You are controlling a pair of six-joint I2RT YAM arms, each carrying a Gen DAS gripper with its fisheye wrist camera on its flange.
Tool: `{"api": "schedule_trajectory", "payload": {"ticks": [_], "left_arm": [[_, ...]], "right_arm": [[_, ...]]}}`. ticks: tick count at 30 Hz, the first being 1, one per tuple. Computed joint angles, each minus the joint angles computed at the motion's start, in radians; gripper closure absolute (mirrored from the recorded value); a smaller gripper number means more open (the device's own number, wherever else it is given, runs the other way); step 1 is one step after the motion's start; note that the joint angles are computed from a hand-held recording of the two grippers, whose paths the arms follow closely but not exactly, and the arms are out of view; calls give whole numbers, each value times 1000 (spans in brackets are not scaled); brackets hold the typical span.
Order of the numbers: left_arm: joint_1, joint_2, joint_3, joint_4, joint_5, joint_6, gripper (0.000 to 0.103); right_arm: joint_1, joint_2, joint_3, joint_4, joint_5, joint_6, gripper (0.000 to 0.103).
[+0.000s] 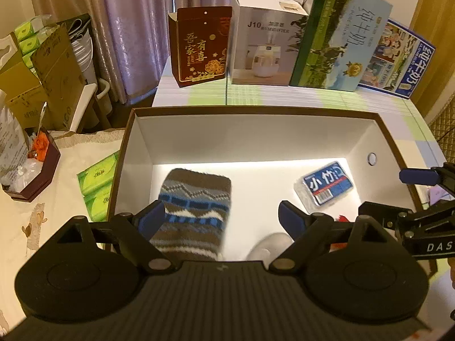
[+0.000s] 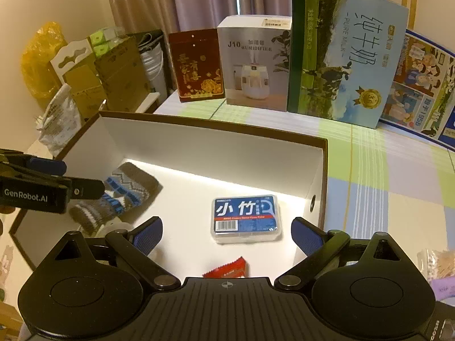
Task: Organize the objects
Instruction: 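Withdraw both tools from the box toward the pill bottle and shaver box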
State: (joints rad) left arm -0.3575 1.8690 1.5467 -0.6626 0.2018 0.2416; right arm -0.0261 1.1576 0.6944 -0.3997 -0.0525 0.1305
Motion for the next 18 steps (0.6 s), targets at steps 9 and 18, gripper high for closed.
{"api": "schedule_trajectory", "payload": {"ticks": [9, 18], "left_arm": [[-16, -138, -127, -5, -31, -22, 17], [-33, -267, -229, -15, -52, -40, 17]], "right_arm": [[25, -162, -36, -98, 6, 51, 8], [52, -320, -59, -210, 17, 87, 8]]}}
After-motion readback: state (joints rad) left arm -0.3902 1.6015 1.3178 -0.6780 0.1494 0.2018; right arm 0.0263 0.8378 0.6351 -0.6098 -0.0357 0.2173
